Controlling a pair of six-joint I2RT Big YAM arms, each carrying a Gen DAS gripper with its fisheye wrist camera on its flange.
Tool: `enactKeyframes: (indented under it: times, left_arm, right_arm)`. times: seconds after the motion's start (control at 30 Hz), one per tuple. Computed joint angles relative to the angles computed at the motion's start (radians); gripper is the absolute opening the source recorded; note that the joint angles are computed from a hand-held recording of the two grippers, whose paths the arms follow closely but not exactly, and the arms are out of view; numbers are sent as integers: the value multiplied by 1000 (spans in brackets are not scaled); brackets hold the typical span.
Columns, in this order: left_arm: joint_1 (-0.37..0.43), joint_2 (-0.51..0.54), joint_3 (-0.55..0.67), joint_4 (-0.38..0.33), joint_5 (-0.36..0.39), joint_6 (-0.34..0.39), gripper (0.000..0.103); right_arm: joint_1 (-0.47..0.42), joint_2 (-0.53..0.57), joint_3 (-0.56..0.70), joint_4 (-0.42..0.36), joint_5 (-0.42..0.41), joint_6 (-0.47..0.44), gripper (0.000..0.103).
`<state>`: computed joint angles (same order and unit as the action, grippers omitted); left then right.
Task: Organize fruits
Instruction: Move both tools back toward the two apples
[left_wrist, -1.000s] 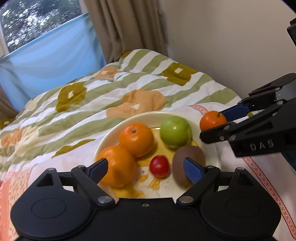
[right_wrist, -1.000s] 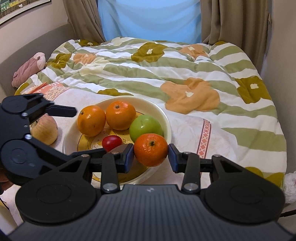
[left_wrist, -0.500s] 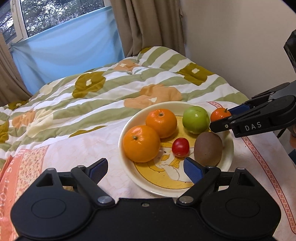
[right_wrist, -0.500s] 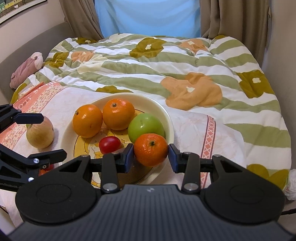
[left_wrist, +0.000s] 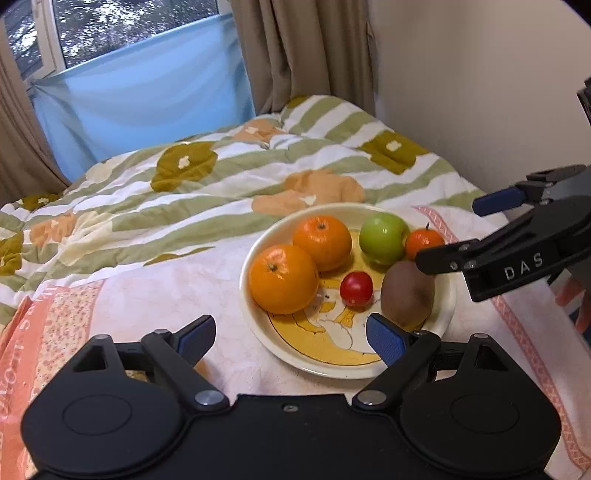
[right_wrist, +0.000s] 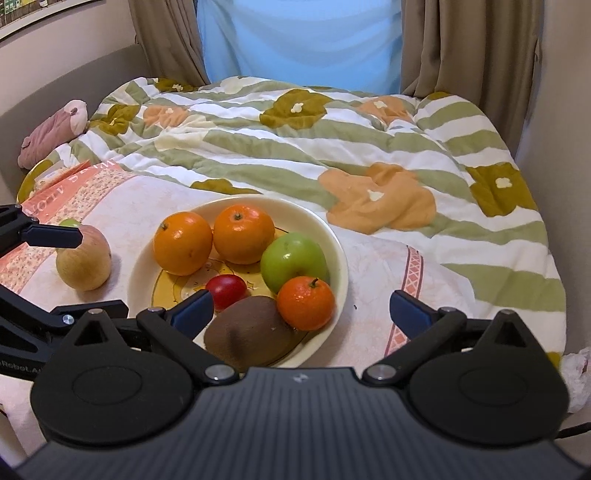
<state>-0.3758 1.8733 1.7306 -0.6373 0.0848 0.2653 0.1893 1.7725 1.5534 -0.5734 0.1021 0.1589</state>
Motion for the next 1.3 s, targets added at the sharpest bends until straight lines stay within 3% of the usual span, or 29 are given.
enactKeyframes:
  times: [0.5,0.83,1.3]
  left_arm:
    - [20,-164,-97,13,8,-39,92]
    - [80,-289,-176,3,34,-42,92]
    - [214,-322,-197,-4,87,1,92]
  right_arm:
    - [77,-137,-10,-108,92,101,103]
    - [151,-211,21,-196,176,158,103]
    - [264,-149,145,-280,243,214,103]
